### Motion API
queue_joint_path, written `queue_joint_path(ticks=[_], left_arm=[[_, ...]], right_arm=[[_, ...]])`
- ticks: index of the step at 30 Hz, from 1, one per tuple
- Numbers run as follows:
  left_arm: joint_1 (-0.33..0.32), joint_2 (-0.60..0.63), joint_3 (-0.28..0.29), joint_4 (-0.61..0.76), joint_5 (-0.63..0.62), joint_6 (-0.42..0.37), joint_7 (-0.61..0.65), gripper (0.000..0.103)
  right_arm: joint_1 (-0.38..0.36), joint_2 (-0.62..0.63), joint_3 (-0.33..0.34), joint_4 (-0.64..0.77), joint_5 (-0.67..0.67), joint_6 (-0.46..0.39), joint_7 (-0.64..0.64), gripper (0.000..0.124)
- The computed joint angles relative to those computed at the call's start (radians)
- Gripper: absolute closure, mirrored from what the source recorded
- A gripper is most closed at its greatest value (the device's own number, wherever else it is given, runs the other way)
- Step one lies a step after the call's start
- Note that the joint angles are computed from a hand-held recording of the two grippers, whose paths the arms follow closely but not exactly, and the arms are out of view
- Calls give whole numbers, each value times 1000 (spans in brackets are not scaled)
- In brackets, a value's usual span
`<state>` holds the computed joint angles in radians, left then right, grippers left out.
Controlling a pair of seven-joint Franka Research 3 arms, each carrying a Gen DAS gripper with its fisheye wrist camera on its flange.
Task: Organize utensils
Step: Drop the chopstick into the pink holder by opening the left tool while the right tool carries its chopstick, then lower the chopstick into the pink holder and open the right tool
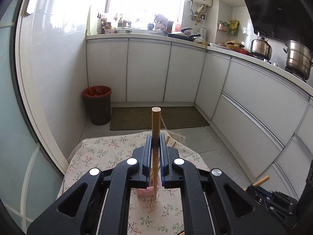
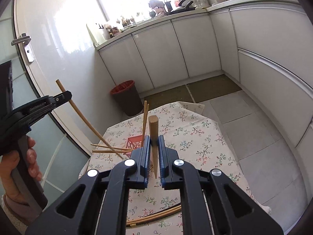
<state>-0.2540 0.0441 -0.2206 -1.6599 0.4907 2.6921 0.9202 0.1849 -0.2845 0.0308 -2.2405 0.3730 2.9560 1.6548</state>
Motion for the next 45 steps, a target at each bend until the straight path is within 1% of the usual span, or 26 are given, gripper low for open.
queue_joint_path(ticks=[3, 5, 6, 8, 9, 10, 11, 12, 15, 17, 19, 21, 23, 26, 27, 29, 30, 32, 34, 37, 39, 40, 41, 43, 44, 45], left_arm=[[-15, 82, 17, 92, 105, -26, -84, 96], [-26, 143, 28, 154, 116, -55, -99, 96], [-39, 171, 42, 180, 145, -71, -124, 96], [-52, 213, 65, 198, 182, -63, -157, 95], [-54, 231, 68, 204, 178, -68, -154, 93], [-47, 242, 66, 204, 151, -77, -131, 79], [-40, 238, 66, 183, 129, -71, -128, 70], [-38, 219, 76, 143, 132, -41, -156, 59], [-31, 134, 97, 23, 183, 35, -243, 57], [-23, 70, 101, -44, 246, 55, -318, 55], [1, 5, 88, -113, 254, 74, -367, 46], [27, -46, 69, -160, 258, 72, -390, 44], [49, -85, 48, -191, 319, 43, -433, 44], [74, -103, 23, -207, 364, 16, -446, 44], [80, -105, 20, -212, 358, 14, -439, 44], [89, -106, 17, -218, 343, 9, -424, 44], [96, -108, 15, -221, 358, 10, -439, 44], [107, -116, 17, -233, 348, 18, -445, 44], [116, -120, 16, -236, 348, 16, -459, 44], [123, -119, 17, -238, 316, 18, -447, 44], [127, -117, 13, -236, 333, 1, -456, 44], [126, -113, 13, -233, 319, -8, -440, 44], [125, -111, 16, -234, 297, -11, -424, 44], [122, -109, 18, -235, 265, -14, -401, 43], [122, -110, 18, -235, 259, -13, -396, 42], [121, -113, 17, -239, 257, -12, -395, 41]], right_arm=[[8, 10, -12, 11, 13, -6, -14, 116], [14, 19, -21, 18, 27, -11, -28, 116], [20, 26, -27, 21, 39, -9, -39, 116], [23, 37, -29, 29, 52, -5, -50, 116], [25, 42, -28, 34, 57, -3, -54, 116], [23, 46, -25, 38, 57, -1, -55, 116], [27, 50, -27, 44, 63, -3, -63, 116], [34, 51, -32, 49, 77, -4, -76, 116], [46, 61, -34, 72, 104, 9, -105, 116], [56, 79, -37, 104, 123, 13, -122, 116], [53, 107, -27, 145, 120, 23, -123, 116], [56, 143, -20, 189, 120, 44, -130, 116], [45, 187, -3, 239, 85, 56, -106, 116], [40, 262, 10, 317, 32, 68, -68, 116], [38, 287, 12, 340, -2, 70, -36, 116], [43, 334, 14, 381, -16, 79, -24, 116], [49, 356, 8, 399, -53, 83, 7, 116], [58, 399, 2, 432, -88, 86, 35, 116], [93, 440, -36, 458, -182, 89, 108, 116], [78, 500, -5, 498, -155, 86, 62, 116], [73, 531, 10, 520, -135, 63, 34, 115], [72, 536, 14, 522, -126, 48, 24, 115], [80, 535, 7, 516, -127, 40, 32, 112], [101, 517, -17, 488, -147, 37, 66, 109], [103, 508, -19, 475, -150, 42, 71, 100], [120, 496, -41, 461, -181, 47, 103, 93]])
